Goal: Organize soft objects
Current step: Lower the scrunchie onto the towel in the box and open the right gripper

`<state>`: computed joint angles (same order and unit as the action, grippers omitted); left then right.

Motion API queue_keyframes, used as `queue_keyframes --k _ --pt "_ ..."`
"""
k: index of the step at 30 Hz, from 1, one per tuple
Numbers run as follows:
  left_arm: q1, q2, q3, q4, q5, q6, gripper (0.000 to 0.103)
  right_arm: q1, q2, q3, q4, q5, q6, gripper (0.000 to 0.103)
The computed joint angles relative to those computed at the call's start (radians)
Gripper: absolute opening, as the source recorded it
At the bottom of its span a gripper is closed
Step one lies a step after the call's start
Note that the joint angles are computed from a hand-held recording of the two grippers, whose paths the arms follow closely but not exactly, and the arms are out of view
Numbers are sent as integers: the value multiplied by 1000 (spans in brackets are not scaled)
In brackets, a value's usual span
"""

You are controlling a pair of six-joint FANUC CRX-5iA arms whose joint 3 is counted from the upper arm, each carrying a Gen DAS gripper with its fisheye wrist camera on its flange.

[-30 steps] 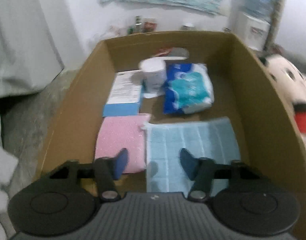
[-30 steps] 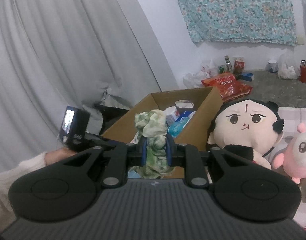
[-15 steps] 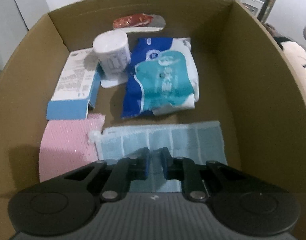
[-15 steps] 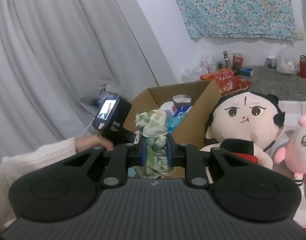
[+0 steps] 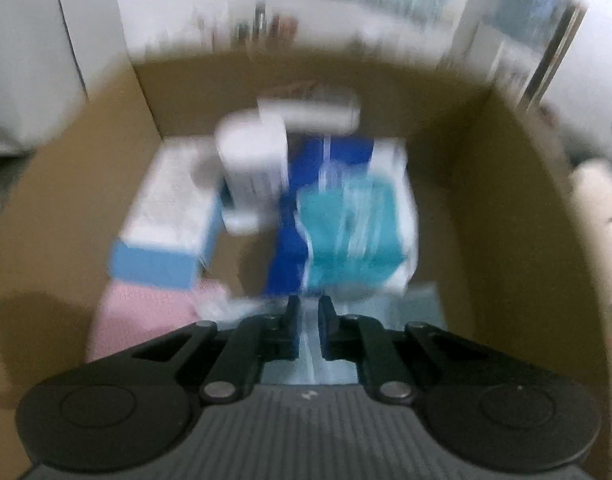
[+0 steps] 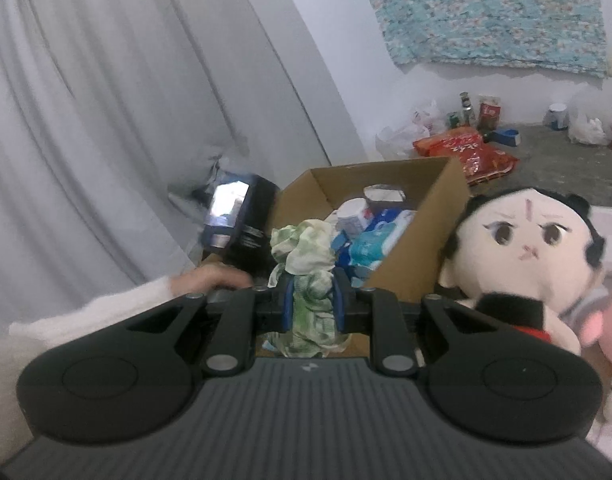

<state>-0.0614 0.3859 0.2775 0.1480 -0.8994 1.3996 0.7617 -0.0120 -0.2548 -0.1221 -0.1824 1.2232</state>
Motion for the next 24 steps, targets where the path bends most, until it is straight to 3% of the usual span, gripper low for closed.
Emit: queue_keyframes --k 3,6,10,14,18,21,23,24 --pt "35 -156 -128 31 106 -34 16 9 51 84 15 -70 29 19" --pt "90 -304 -240 86 131 -89 20 0 125 236 -116 -211 173 19" --pt "151 -470 -376 71 193 -123 22 -27 283 499 -286 -460 313 20" --pt "226 -595 -497 138 229 -188 23 -36 490 781 -340 -681 238 20" --pt "284 -643 -555 227 212 -276 23 -31 684 1040 -380 -881 128 20" --pt "303 -653 -591 271 232 -323 23 -23 763 1126 -428 -913 68 20" --pt "314 -664 -619 305 245 -353 27 -2 797 1158 -384 -904 30 26" --pt "315 -664 -624 314 243 -364 29 13 814 1174 -345 -899 18 36"
